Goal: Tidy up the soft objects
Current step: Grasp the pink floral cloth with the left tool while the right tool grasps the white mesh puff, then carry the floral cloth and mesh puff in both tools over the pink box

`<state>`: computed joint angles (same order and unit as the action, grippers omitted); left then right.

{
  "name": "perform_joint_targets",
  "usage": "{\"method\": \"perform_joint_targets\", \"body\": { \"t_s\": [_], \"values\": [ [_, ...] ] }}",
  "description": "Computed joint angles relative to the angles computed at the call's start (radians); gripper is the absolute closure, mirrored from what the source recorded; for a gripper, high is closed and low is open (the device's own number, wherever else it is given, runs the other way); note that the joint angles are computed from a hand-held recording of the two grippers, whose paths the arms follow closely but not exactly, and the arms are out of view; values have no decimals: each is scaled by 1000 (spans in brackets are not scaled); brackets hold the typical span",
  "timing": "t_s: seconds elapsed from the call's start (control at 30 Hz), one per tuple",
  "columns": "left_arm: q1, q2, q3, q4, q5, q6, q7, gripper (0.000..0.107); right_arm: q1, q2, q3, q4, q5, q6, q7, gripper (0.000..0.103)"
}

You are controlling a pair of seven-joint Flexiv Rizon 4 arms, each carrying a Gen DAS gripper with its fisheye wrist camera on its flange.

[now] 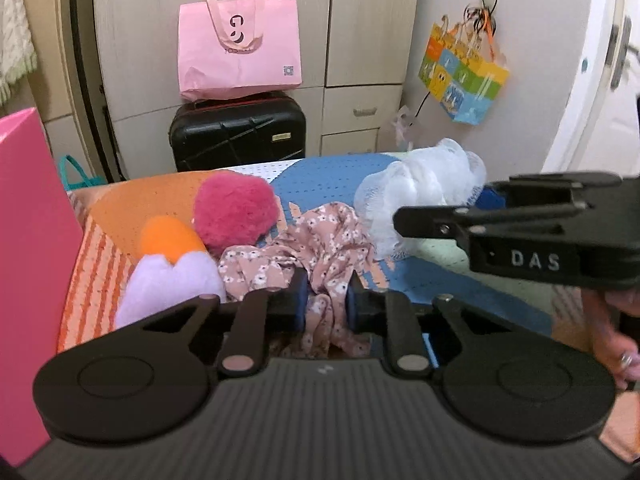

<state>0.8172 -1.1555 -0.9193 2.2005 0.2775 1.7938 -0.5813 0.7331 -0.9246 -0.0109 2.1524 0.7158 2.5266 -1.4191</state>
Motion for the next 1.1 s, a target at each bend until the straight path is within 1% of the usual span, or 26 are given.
{"method": "perform_joint_targets", "body": {
  "t_s": [0.17, 0.37, 0.53, 0.7, 0.77, 0.83, 0.87, 0.9, 0.93, 0.97, 1.0, 1.03, 1.07, 1.1],
  "values": [
    [78, -50, -63, 29, 6, -42, 28, 90, 41, 19, 7, 14, 85, 9, -12, 66],
    [167, -104, -131, 77, -6, -85, 61, 90, 76, 41, 36, 32, 161, 35, -26, 65],
    [254, -162, -189, 116, -13, -130, 94, 93, 112, 56, 63, 24, 257, 62, -62, 65],
    [300, -144, -218, 135, -53, -212, 101, 94, 130, 85, 96, 0, 366, 48, -140, 65],
    [289, -128, -205, 140, -39, -185, 128, 93, 132, 93, 107, -19, 424, 39, -186, 65],
    [255, -99, -178, 141, -17, -133, 150, 85, 128, 99, 115, -48, 499, 33, -252, 65],
    [235, -85, -162, 141, -5, -102, 157, 73, 122, 96, 124, -54, 517, 44, -269, 65],
    [213, -77, -146, 138, 12, -66, 166, 56, 114, 92, 135, -57, 526, 58, -277, 65],
    [199, -76, -137, 136, 26, -36, 170, 48, 102, 88, 149, -54, 524, 74, -273, 65],
    [181, -79, -124, 130, 43, 2, 174, 37, 88, 85, 165, -48, 513, 87, -261, 65],
    [156, -83, -110, 123, 61, 49, 172, 31, 75, 81, 178, -41, 500, 100, -249, 65],
    [140, -81, -98, 118, 76, 75, 166, 27, 66, 77, 187, -38, 491, 112, -242, 65],
    [114, -68, -82, 109, 87, 92, 158, 18, 59, 74, 193, -34, 481, 122, -236, 65],
    [81, -44, -60, 95, 93, 104, 150, 14, 53, 72, 196, -34, 475, 128, -234, 65]
  ]
}}
